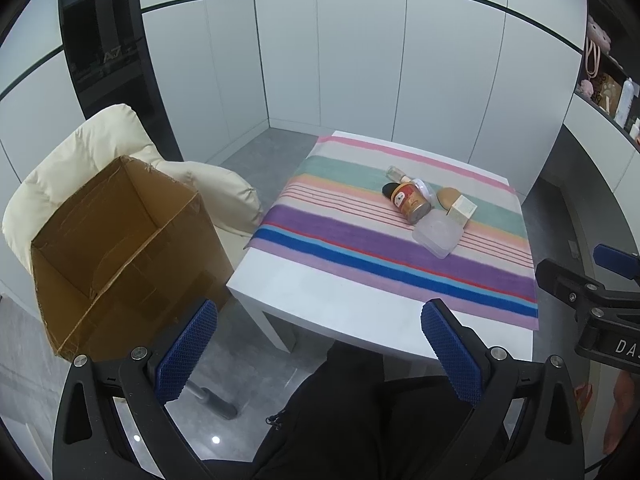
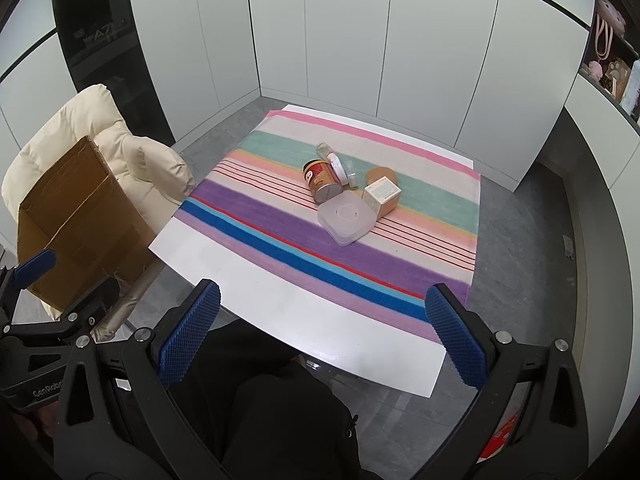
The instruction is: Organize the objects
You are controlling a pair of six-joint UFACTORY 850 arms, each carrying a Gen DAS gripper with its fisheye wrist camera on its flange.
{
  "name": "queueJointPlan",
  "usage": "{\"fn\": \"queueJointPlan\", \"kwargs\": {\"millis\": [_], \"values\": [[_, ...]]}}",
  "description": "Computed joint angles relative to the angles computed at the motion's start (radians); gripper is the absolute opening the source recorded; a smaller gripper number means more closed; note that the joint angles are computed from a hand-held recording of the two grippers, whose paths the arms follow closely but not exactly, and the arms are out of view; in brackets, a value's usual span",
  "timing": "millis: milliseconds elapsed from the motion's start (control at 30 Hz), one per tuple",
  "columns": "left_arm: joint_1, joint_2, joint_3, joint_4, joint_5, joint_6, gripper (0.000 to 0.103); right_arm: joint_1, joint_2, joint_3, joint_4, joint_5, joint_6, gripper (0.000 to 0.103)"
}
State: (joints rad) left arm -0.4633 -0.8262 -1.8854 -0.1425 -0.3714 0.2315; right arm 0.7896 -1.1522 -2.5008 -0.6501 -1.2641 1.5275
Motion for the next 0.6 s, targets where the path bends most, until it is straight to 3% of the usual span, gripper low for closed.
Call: {"fn": "queueJointPlan", "kwargs": {"millis": [600], "values": [[-0.001,0.005,0.010,0.004,0.009,-0.001,0.103,0.000,0.001,0.000,-0.002,-0.004,0.000,0.103]]}}
